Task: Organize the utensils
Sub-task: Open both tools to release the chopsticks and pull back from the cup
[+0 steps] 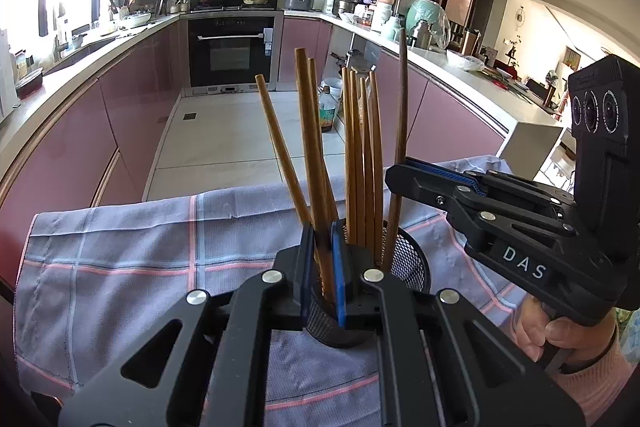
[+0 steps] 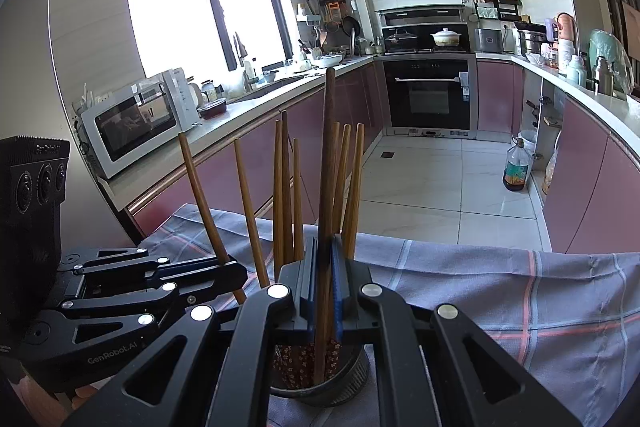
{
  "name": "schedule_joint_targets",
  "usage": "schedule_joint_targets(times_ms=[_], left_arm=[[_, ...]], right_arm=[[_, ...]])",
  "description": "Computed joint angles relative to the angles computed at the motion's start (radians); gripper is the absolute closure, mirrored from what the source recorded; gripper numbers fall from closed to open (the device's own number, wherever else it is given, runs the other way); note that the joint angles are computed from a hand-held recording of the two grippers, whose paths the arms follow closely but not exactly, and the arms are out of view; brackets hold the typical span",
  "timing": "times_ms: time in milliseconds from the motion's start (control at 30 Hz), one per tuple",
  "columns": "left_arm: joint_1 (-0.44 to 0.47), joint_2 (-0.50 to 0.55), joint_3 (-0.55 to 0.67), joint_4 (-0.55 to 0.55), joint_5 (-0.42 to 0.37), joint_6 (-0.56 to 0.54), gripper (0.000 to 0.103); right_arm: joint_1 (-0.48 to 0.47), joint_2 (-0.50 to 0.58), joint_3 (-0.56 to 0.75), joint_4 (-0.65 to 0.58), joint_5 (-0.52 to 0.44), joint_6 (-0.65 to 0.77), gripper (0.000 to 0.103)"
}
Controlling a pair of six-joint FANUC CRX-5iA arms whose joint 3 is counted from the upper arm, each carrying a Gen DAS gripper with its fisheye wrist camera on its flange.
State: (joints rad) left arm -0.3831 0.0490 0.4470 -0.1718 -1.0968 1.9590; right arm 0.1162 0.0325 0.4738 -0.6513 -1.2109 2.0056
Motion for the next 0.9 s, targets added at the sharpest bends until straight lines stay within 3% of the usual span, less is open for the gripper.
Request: schedule_joint_targets(times_ms=[200, 300, 367, 433, 633, 667, 700, 800, 900], left_arm=[[-0.004, 0.004, 0.001, -0.017, 0.001, 0.015, 0.094], [-0.017, 0.002, 0.001, -0.043, 0.002, 0.035, 0.077], [-0.03, 0.001, 0.006, -0.074, -0.005, 0.052, 0.074], [-0.038, -0.014, -0.01, -0.095, 0.007, 0.071, 0.068], [-0.09, -0.087, -0.087, -0.216, 0.036, 0.166, 0.045], [-0.104, -0.102, -0.099, -0.246, 0.036, 0.19, 0.037], [-0.115, -0.118, -0.114, -0.273, 0.039, 0.212, 0.026], [-0.196, -0.157, -0.137, -0.425, 0.005, 0.317, 0.007], [-0.276, -0.187, -0.154, -0.546, -0.052, 0.381, 0.005]], right_arm=[[0.003, -0.002, -0.005, 0.003, 0.002, 0.001, 0.096], [-0.004, -0.007, -0.011, -0.009, 0.005, 0.002, 0.091], [-0.007, -0.013, -0.015, -0.012, 0.006, 0.001, 0.089], [-0.015, -0.024, -0.027, -0.02, 0.009, 0.006, 0.08], [-0.045, -0.083, -0.093, -0.046, 0.03, 0.046, 0.066], [-0.047, -0.097, -0.108, -0.045, 0.038, 0.052, 0.063], [-0.052, -0.113, -0.127, -0.047, 0.048, 0.06, 0.055], [-0.062, -0.176, -0.199, -0.06, 0.098, 0.094, 0.035], [-0.051, -0.248, -0.288, -0.037, 0.178, 0.108, 0.013]])
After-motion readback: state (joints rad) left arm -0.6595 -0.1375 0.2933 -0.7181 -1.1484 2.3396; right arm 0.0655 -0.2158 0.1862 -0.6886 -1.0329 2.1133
